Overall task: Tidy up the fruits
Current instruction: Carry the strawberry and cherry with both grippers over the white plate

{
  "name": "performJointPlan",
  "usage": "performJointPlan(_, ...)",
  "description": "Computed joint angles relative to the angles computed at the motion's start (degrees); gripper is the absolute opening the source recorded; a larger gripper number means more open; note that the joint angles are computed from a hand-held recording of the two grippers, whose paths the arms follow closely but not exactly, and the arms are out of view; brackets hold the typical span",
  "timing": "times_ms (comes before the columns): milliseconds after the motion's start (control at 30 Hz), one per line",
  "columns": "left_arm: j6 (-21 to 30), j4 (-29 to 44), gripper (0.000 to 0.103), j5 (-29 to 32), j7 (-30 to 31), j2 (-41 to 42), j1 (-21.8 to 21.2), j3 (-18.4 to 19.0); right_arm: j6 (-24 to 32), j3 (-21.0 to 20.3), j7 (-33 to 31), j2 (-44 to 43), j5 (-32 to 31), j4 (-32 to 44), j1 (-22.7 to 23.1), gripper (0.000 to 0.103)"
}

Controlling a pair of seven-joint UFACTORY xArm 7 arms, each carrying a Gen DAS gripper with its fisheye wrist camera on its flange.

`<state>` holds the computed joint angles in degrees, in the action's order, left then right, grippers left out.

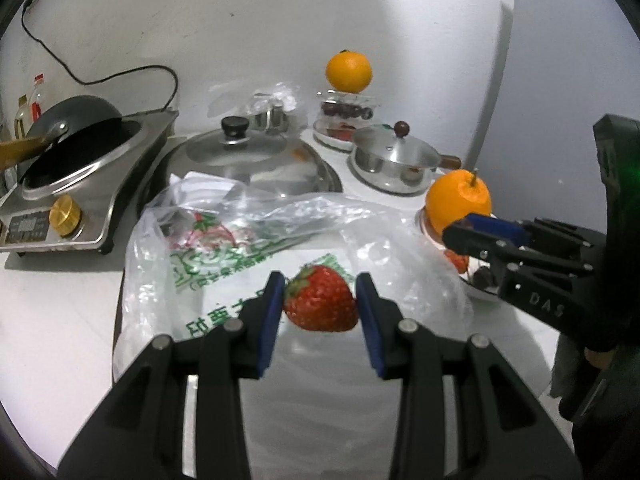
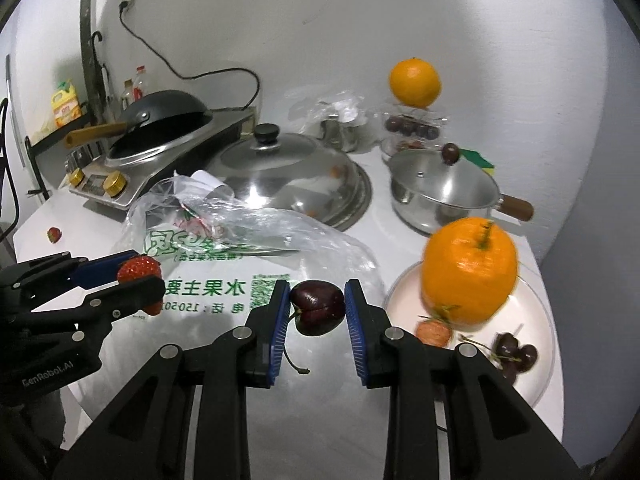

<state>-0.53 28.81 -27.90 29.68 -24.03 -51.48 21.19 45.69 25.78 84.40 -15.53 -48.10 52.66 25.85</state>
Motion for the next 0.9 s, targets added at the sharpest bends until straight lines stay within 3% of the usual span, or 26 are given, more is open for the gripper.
performJointPlan(233,0.0,-0.6,0.038,2.1,-3.6,-0.2,3.0,-5.7,0.4,0.6,-0.1,-6.5,3.0,-5.0,-0.5,0.030)
performJointPlan(900,0.2,1.4,0.038,4.1,-7.0,2.5,1.5,-9.7,0.3,4.6,-4.4,-21.0,14.2,-15.1,-5.8,0.030)
